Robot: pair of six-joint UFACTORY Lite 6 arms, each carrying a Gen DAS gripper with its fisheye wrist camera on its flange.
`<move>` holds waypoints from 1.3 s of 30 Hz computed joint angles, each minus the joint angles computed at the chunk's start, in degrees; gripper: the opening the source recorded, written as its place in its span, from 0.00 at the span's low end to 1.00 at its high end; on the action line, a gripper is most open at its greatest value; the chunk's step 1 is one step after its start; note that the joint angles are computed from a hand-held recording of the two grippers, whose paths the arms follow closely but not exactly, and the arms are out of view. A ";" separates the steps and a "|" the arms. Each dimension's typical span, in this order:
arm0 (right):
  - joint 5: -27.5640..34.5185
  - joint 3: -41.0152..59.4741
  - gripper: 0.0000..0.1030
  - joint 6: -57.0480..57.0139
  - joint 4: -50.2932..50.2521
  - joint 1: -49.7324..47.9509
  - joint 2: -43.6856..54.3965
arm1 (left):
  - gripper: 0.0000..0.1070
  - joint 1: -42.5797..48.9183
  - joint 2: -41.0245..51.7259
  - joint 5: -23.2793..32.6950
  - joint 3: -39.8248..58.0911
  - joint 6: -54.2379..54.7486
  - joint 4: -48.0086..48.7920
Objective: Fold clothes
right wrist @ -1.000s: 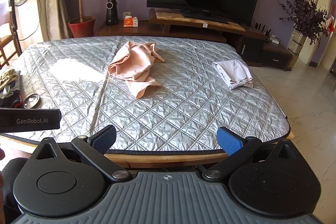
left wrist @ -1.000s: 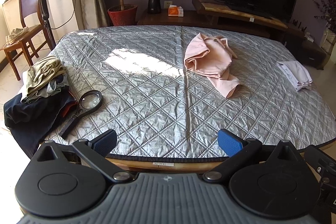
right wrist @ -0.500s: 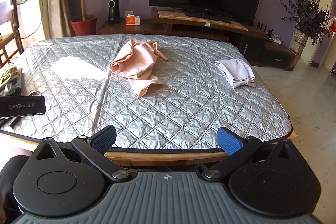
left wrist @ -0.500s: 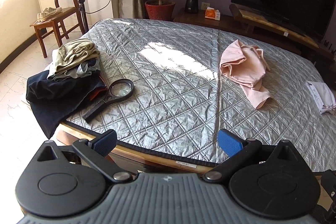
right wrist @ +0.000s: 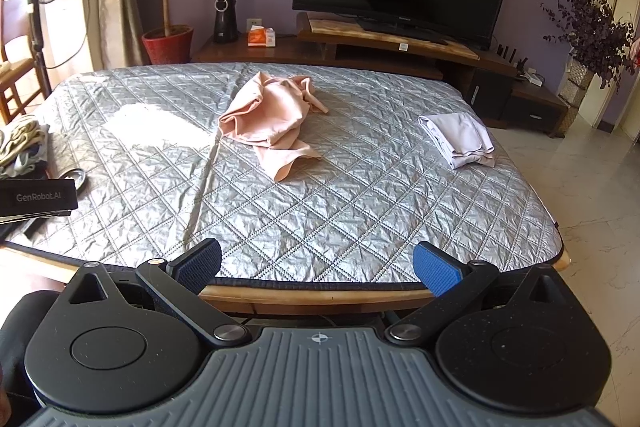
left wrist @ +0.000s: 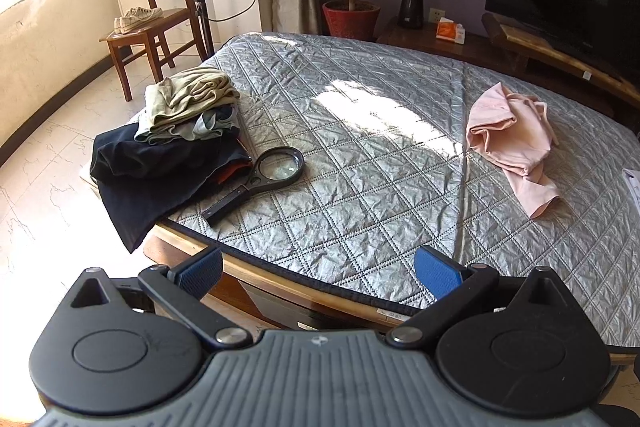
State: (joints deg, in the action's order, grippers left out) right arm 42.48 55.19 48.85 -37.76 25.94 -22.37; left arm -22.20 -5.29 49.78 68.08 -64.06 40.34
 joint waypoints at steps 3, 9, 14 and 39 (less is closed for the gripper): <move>0.17 0.02 0.99 0.11 -0.09 0.33 -0.11 | 0.95 0.22 -0.13 0.12 -0.13 -0.19 -0.03; 0.04 0.11 0.99 -0.20 0.05 0.05 -0.12 | 0.95 -0.12 -0.09 -1.32 -0.34 1.92 -1.52; 0.00 -0.19 0.99 -1.35 0.73 -1.68 -0.92 | 0.95 -0.35 -0.24 -8.08 -0.20 12.33 -9.94; -0.15 -5.77 1.00 -10.77 5.20 -18.70 -8.80 | 0.95 -13.69 8.70 -13.89 6.63 34.07 -22.20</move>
State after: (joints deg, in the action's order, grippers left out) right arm 42.34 49.42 38.08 -32.56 7.24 -31.16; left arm -35.88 3.40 35.89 74.71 -29.99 18.14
